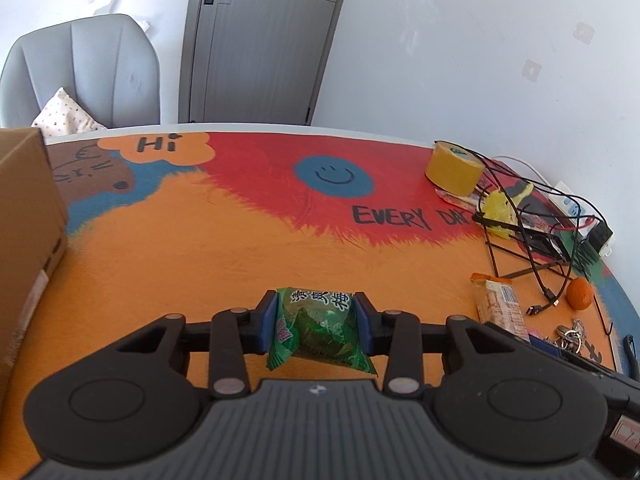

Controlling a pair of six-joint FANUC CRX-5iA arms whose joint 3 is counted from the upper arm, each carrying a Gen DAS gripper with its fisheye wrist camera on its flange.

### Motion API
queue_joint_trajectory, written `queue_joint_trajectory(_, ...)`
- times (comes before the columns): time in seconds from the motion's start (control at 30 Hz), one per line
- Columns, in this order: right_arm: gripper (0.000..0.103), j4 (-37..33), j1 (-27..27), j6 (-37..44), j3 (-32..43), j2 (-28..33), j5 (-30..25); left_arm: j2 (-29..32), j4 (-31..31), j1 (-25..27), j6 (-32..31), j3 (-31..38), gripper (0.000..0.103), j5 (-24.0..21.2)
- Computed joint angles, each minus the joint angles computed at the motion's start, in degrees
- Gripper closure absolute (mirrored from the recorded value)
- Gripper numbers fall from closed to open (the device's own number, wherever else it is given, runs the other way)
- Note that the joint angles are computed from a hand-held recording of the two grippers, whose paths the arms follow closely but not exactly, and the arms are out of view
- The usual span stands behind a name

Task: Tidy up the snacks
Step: 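Grasp the green candy packet with the left tool while the right tool grasps the wrapped bread roll, then carry both packets over the box and open both tools to drop them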

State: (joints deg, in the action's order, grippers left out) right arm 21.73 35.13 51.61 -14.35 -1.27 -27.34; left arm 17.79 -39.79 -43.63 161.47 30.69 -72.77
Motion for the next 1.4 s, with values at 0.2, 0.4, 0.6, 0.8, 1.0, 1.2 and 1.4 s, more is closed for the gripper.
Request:
queue_joint_trajectory(0.2, 0.067, -7.5, 1.2, 3.3, 0.2, -2.4, 0.5, -2.3, -2.4, -1.0, 1.6, -1.4, 0.064, -1.9)
queue_joint_trajectory(0.4, 0.067, -9.8, 2.9, 2.6, -0.9, -4.9, 2.3, -4.8, -6.2, -3.3, 2.8, -2.3, 0.064, -4.6)
queue_joint_trajectory(0.6, 0.067, -9.9, 5.1, 2.1, -1.3, -6.6, 3.5, -6.9, -10.2, -5.6, 3.7, -2.9, 0.064, -7.5)
queue_joint_trajectory(0.8, 0.067, -7.0, 7.0, -1.3, -2.4, -8.0, 5.6, -8.8, -13.0, -7.5, 4.1, -3.3, 0.064, -10.1)
queue_joint_trajectory(1.0, 0.067, -5.3, 9.0, -3.0, -2.7, -9.1, 7.1, -10.9, -16.5, -9.7, 4.8, -3.8, 0.064, -13.0)
queue_joint_trajectory(1.2, 0.067, -4.6, 11.3, -3.2, -2.5, -9.6, 8.2, -13.0, -20.3, -12.0, 5.3, -4.5, 0.064, -16.3)
queue_joint_trajectory(1.4, 0.067, -1.0, 13.9, -6.1, -2.7, -9.4, 9.6, -16.1, -23.1, -13.4, 6.3, -6.4, 0.064, -19.0)
